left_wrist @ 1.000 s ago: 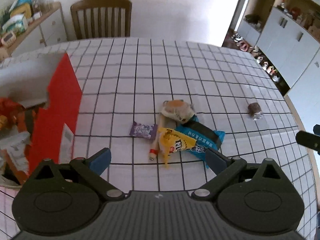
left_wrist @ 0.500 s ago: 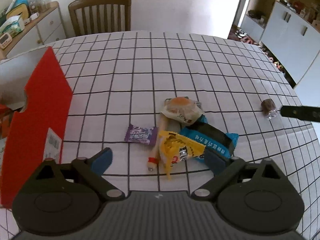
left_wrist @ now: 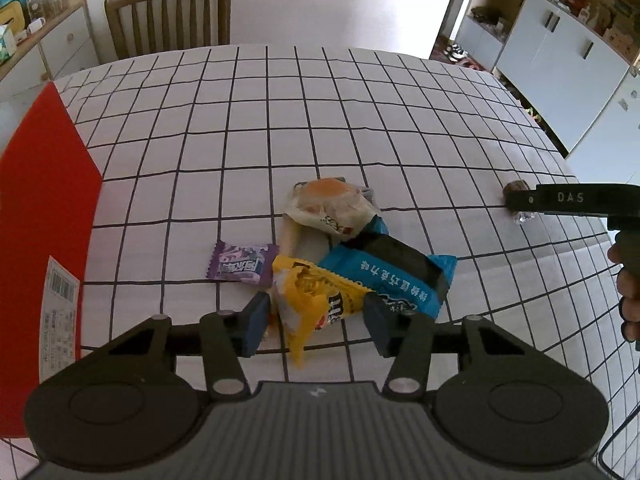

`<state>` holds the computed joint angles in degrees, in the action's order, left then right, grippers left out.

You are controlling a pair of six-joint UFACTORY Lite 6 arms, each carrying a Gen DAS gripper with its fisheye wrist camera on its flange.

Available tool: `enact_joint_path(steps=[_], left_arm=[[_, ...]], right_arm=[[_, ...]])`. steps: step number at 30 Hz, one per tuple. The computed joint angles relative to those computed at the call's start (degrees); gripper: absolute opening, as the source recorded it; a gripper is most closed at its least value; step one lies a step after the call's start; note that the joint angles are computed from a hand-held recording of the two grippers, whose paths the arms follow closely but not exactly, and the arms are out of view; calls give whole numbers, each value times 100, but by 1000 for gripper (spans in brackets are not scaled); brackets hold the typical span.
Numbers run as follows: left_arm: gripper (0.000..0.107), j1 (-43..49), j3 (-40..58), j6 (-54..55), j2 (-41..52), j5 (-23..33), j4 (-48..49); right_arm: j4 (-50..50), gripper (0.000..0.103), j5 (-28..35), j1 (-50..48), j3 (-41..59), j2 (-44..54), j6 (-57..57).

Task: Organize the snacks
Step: 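Grasp the yellow M&M bag with the left gripper while the right grasps the brown wrapped candy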

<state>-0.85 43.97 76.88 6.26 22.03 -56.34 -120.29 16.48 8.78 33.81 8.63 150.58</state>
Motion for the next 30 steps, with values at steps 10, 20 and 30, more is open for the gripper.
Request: enact_joint_path(steps=[10,20,30], left_arm=[[31,174,143,-329,42,119,130],[29,596,37,-631,-420,631,431],[29,1231,-230,-786,-1317,1521,876]], right_arm=[[380,32,123,296,57,73,-247],[1975,32,55,880,-574,-1020,-1406],[5495,32,908,2402,-976,-2756,-4237]])
